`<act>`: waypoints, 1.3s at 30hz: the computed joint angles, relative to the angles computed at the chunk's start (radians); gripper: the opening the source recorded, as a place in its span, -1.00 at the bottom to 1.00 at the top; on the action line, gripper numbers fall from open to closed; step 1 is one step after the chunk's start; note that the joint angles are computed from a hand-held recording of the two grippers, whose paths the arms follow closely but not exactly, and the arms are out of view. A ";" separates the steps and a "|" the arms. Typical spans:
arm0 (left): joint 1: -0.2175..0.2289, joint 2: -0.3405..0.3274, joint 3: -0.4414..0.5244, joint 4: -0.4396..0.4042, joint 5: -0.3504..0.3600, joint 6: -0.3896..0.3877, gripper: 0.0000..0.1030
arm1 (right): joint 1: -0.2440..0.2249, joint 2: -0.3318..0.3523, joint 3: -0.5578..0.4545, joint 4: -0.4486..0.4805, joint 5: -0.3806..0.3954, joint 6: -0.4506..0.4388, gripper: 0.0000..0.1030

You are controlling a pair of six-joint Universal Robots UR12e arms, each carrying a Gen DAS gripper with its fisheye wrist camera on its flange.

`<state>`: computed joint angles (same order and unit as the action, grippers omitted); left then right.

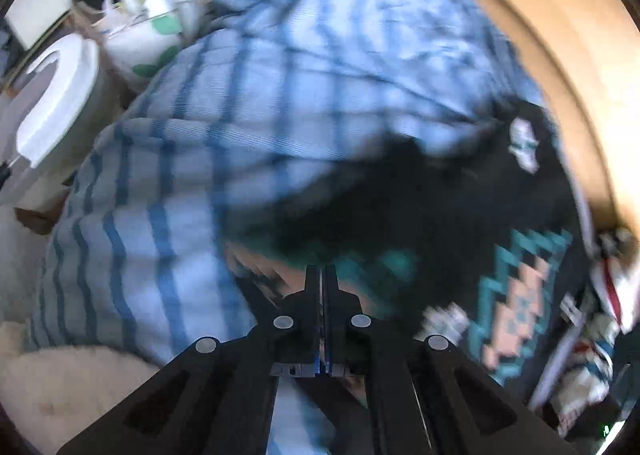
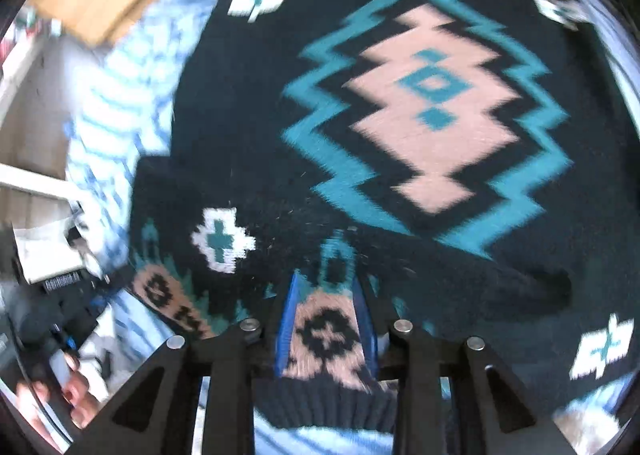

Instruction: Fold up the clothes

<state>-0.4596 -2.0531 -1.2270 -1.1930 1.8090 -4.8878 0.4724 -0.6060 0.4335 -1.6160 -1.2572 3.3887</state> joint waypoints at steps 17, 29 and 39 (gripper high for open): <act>-0.025 -0.278 0.348 -0.040 -0.298 0.393 0.03 | -0.113 -0.127 0.203 -0.028 -0.095 0.022 0.10; -0.056 -0.436 0.651 -0.313 -0.209 0.459 0.68 | -0.147 -0.214 0.350 -0.067 -0.044 0.036 0.20; -0.050 -0.367 0.560 -0.153 -0.302 0.345 0.63 | -0.190 -0.317 0.519 -0.194 0.050 0.186 0.22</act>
